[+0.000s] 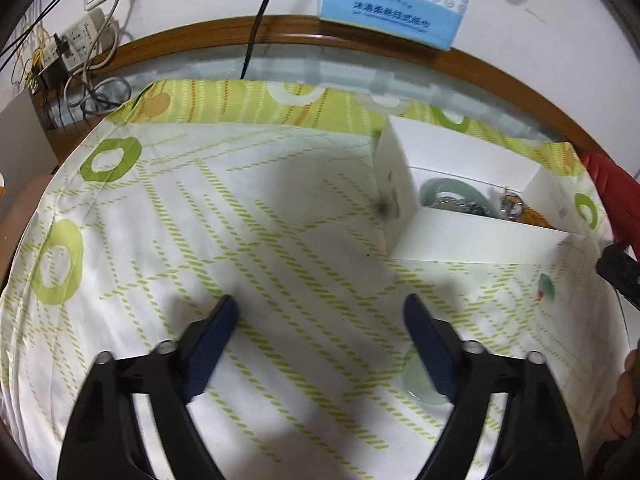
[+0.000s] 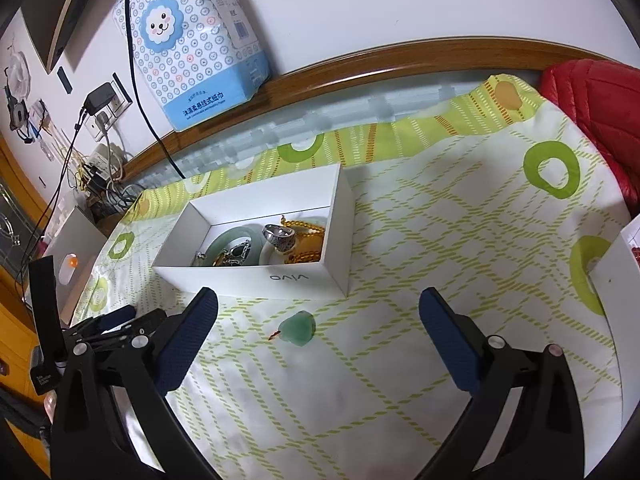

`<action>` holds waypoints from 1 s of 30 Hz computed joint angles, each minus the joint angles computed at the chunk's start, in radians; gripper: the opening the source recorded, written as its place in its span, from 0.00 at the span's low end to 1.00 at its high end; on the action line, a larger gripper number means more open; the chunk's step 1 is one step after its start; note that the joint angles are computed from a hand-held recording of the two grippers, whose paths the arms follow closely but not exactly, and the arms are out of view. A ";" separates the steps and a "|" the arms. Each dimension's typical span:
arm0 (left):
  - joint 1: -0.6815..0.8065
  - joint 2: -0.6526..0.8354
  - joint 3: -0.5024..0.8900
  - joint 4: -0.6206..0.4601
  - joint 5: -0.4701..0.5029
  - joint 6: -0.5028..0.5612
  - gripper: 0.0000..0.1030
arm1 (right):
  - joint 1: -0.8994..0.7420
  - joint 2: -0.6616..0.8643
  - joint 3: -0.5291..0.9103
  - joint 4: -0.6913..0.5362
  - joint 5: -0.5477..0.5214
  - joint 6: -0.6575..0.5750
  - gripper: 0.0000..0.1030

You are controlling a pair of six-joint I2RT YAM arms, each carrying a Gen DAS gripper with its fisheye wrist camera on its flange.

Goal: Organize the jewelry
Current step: 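Grasp the pale jade disc with left tool while right tool grasps the green jade pendant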

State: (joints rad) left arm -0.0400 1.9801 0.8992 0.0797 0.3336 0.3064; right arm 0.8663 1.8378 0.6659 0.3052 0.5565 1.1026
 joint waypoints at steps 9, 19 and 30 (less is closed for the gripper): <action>-0.086 -0.112 -0.224 0.094 0.014 0.238 0.74 | -0.004 0.019 0.028 -0.020 -0.043 -0.032 0.90; -0.100 -0.136 -0.300 0.192 0.042 0.280 0.43 | -0.015 0.041 0.044 -0.020 -0.090 -0.058 0.69; -0.041 -0.082 -0.190 0.136 0.034 0.167 0.37 | -0.012 0.061 0.069 -0.035 -0.130 -0.083 0.68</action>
State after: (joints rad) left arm -0.0809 1.8981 0.7088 0.2159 0.3674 0.4729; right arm 0.8546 1.8985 0.7351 0.2699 0.4260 1.0200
